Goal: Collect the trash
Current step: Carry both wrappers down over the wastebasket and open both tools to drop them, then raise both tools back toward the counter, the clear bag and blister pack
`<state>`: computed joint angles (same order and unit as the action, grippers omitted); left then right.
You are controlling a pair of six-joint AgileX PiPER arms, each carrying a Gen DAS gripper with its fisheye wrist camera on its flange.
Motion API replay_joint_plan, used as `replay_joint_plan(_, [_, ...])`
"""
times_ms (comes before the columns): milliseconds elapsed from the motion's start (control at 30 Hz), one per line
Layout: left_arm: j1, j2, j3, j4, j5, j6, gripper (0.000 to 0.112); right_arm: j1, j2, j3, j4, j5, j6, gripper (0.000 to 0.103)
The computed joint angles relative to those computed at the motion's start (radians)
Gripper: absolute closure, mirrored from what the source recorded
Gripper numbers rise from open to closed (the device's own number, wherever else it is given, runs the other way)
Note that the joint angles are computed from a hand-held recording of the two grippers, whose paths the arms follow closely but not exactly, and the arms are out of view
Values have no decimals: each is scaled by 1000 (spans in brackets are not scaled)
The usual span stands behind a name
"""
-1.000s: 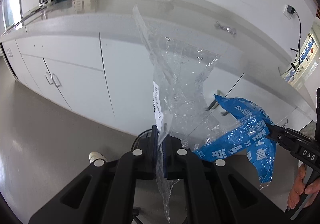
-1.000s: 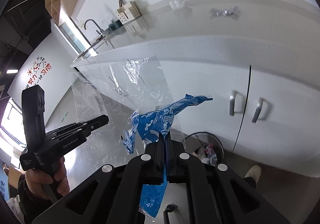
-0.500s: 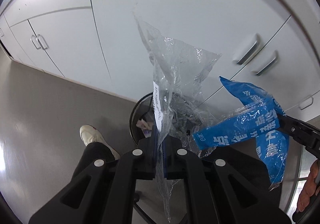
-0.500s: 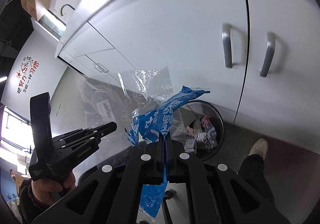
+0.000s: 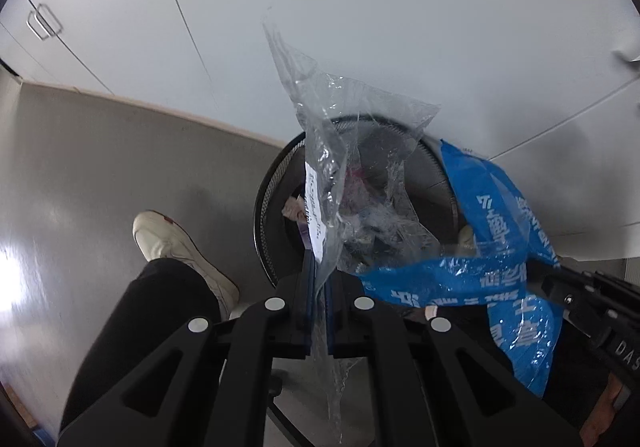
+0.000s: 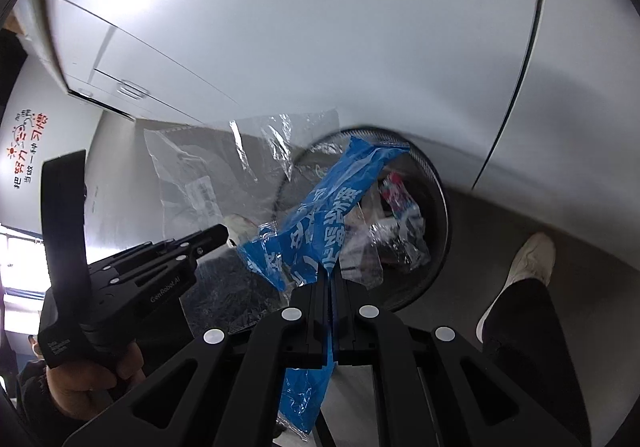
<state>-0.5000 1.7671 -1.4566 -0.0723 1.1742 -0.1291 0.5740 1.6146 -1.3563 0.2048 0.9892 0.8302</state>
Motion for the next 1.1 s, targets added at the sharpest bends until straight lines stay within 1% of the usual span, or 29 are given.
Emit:
replay_joint_plan(100, [-10,74,23,10,-36,-35,107,-25,49,60,62,-62,-45,97])
replay_joint_plan(167, [8,97,31,-29,-51,-19,107,-41,65,90,93,-98,-78,97])
replay_joint_plan(267, [7,136,21,-23,-60,-8,107,-66,98,88,108,-107,-107,97])
replay_joint_plan(333, [13,174,-5,-38,-53,3,107,-83,115,79,118,-106,-117,97])
replay_joint_plan(367, [13,188,-15,-35,-52,-1,105,-94,128,79,127,-109,-128,96])
replay_joint_plan(467, [-1,232,-49,-26,-49,-22,104,-117,167,70,152,-107,-152,89])
replay_joint_plan(567, [-4,264,-71,-34,-25,-11,103,-126,191,81,159,-109,-161,84])
replay_joint_plan(600, [-8,269,-78,-24,-13,-9,102,-126,191,81,154,-105,-151,81])
replay_joint_plan(633, [-12,273,-77,-12,-13,-9,94,-128,189,79,154,-104,-145,75])
replay_joint_plan(667, [-16,273,-74,-1,-15,-8,76,-128,185,73,146,-98,-133,72])
replay_joint_plan(700, [-20,270,-70,11,-17,-9,65,-129,182,67,134,-91,-122,62])
replay_joint_plan(733, [-24,264,-64,27,-22,-17,51,-128,179,60,116,-82,-106,56])
replay_joint_plan(767, [-28,266,-66,43,-25,-26,49,-130,178,52,101,-72,-94,54])
replay_joint_plan(800, [-28,266,-65,50,-23,-24,49,-132,176,48,96,-68,-88,51])
replay_joint_plan(833, [-27,264,-62,52,-18,-17,49,-134,173,44,90,-62,-78,45])
replay_joint_plan(867, [-23,263,-59,53,-17,-7,45,-135,166,41,83,-55,-63,40])
replay_joint_plan(900, [-26,256,-57,64,-13,-6,42,-134,157,40,79,-51,-49,37])
replay_joint_plan(967, [-38,234,-53,93,-8,-20,24,-128,140,40,62,-42,-18,27])
replay_joint_plan(1000, [-39,219,-45,103,-13,-22,21,-124,131,40,50,-37,0,17])
replay_joint_plan(1033, [-39,206,-42,109,-12,-23,16,-118,118,41,35,-34,19,10])
replay_joint_plan(1100, [-25,180,-25,97,-21,9,14,-92,98,17,-11,4,72,8])
